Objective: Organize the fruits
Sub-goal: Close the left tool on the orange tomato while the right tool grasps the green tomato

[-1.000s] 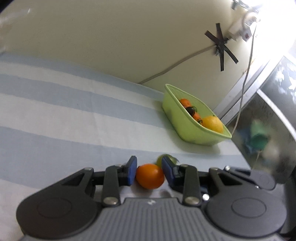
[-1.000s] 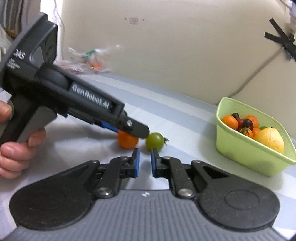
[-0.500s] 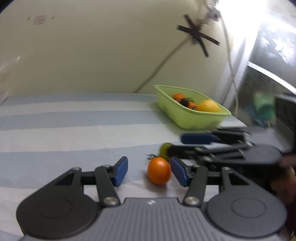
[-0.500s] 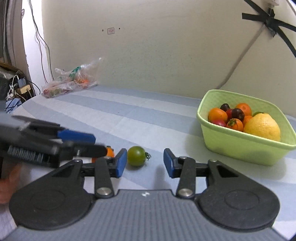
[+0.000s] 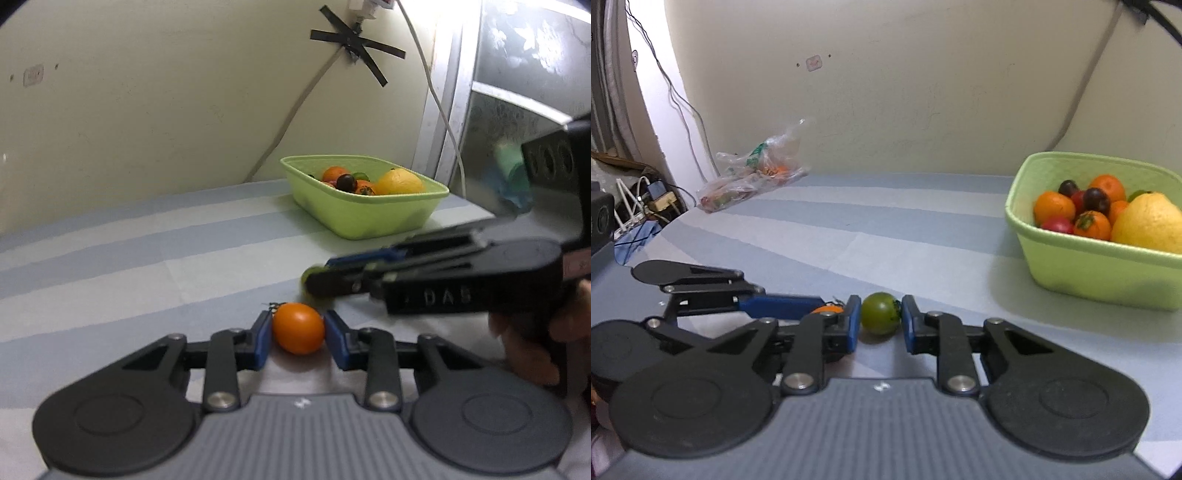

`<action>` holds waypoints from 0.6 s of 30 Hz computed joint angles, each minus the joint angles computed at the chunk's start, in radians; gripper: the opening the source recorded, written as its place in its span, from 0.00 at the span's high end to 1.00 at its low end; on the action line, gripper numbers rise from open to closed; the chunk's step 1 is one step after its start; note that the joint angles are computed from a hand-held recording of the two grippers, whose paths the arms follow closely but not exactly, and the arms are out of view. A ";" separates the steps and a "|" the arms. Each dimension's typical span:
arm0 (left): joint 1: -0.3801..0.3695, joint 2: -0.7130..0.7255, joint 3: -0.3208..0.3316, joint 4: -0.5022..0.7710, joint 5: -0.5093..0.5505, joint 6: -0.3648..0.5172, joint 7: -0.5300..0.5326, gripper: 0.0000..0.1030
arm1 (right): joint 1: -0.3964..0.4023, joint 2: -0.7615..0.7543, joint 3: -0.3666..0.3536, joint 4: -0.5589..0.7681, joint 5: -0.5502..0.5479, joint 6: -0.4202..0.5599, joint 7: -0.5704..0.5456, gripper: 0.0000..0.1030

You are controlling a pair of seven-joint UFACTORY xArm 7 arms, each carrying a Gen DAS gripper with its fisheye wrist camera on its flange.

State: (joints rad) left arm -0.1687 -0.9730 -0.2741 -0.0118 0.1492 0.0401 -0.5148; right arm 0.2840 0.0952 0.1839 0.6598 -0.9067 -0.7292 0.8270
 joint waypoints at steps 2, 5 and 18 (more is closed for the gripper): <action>0.009 -0.002 -0.024 0.004 0.004 0.008 -0.012 0.70 | 0.009 -0.023 -0.003 -0.040 0.091 -0.002 -0.063 0.75; 0.024 0.006 -0.042 0.008 0.004 0.004 -0.039 0.70 | 0.013 -0.053 -0.009 -0.081 0.170 0.002 -0.115 0.75; 0.103 -0.004 -0.234 0.072 0.124 0.124 -0.188 0.67 | 0.052 -0.061 -0.004 -0.117 0.301 0.033 -0.269 0.73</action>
State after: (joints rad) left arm -0.0657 -0.9768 -0.5080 0.0598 0.2733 0.1638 -0.7032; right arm 0.3357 0.0341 0.1794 0.5433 -0.6061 -0.6959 0.5580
